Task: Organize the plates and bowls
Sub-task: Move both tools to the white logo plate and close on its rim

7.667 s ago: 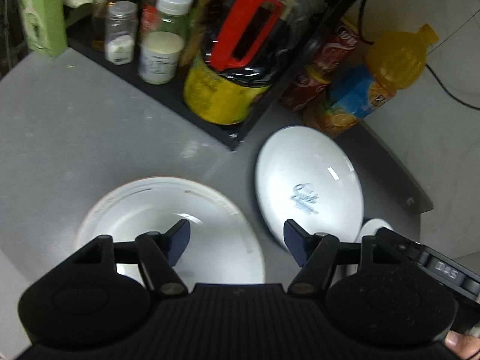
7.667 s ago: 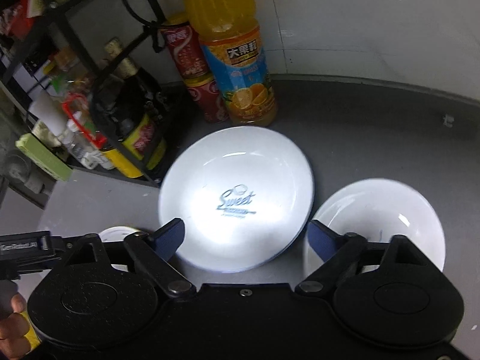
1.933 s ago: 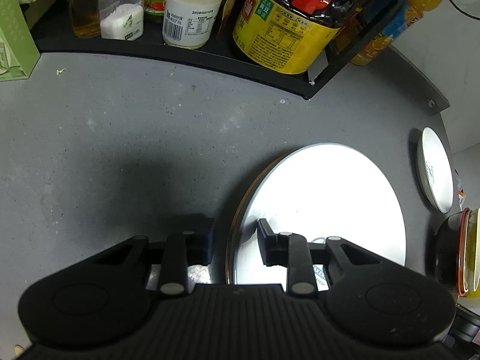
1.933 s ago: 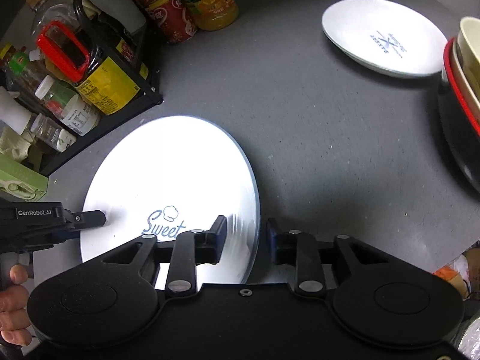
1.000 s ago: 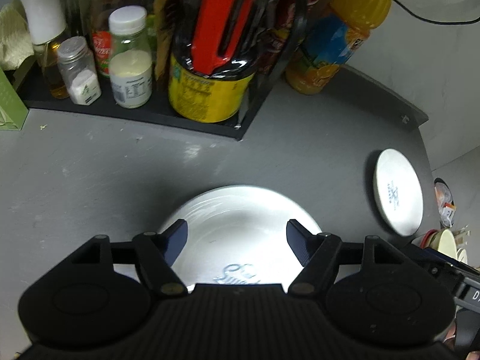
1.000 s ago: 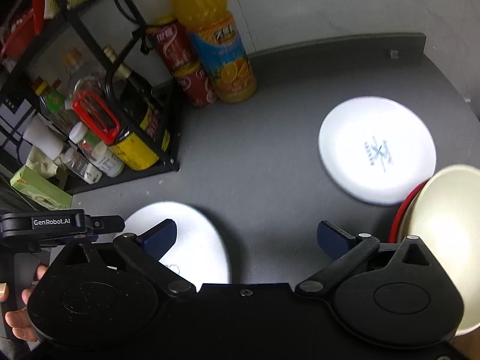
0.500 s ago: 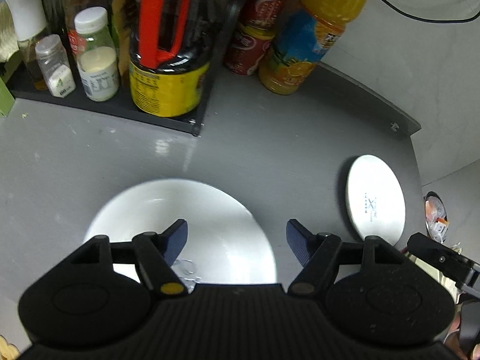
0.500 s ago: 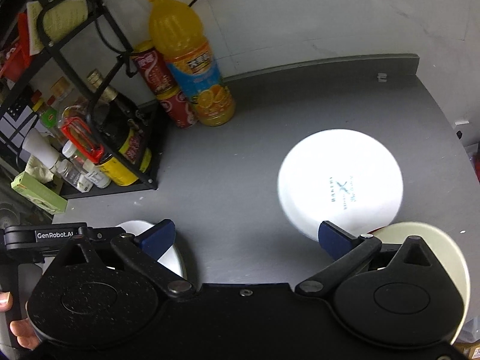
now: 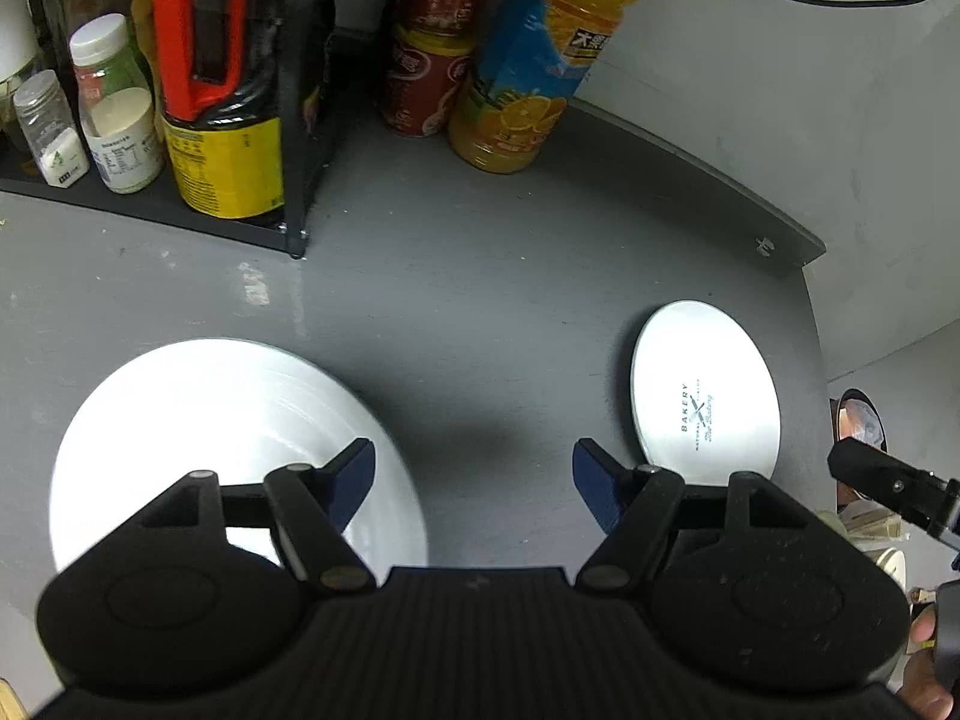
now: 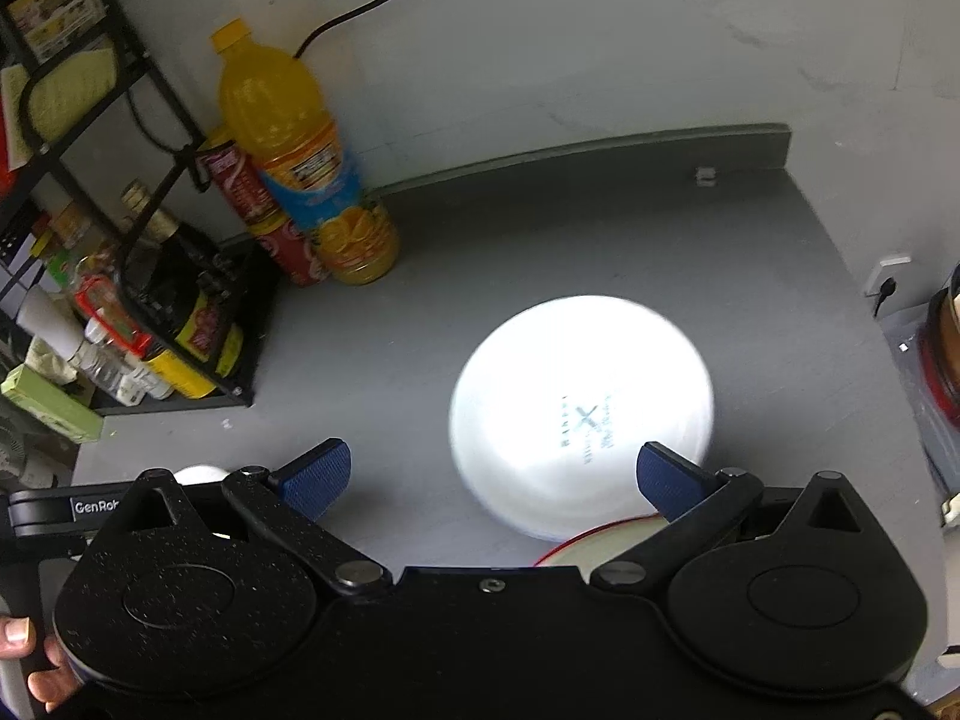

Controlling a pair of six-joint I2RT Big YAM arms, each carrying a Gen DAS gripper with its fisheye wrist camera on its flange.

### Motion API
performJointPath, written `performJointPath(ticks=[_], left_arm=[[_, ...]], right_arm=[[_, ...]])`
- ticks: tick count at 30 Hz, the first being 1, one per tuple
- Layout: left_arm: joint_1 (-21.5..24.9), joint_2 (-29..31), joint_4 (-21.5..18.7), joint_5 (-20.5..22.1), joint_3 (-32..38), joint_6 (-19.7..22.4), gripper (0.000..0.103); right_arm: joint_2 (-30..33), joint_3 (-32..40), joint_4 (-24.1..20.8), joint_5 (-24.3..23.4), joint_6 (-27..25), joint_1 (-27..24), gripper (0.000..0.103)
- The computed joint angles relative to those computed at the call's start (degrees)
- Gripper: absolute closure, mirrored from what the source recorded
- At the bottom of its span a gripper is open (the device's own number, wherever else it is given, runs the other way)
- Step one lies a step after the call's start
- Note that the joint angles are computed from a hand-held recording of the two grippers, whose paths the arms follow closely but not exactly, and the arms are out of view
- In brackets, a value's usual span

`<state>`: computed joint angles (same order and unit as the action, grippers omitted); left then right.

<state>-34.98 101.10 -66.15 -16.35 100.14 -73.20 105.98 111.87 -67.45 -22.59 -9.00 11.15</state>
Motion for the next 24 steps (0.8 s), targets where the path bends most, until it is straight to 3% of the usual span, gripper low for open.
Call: performJointPath(ticks=[7,14,17,19,24], left_arm=[[-0.1,4.7,-0.9,0.4,5.6,-1.1,0.032],[0.2,9.3,0.3,1.5,10.4,-1.8,0.033],[0.4,10.9,1.9,2.4,11.7,-1.9,0.034],[0.6,12.1,2.6,2.9,12.9,-2.1,0.036],[1.4,14.0,5.5,4.2,13.6,-2.6,0.04]], right_arm=[[4.1,5.2,-2.6,0.4,-3.0,-1.8,0.0],[8.5,10.4,-4.6,1.1,-2.4,-3.5,0.002],[11.4,14.1,-6.3,1.3,-1.5,-4.2,0.011],[14.0,17.7,-8.7,1.1,-0.6,-4.6,0.025],[19.7,24.8,-12.5,2.2,2.1,-5.2,0.029]])
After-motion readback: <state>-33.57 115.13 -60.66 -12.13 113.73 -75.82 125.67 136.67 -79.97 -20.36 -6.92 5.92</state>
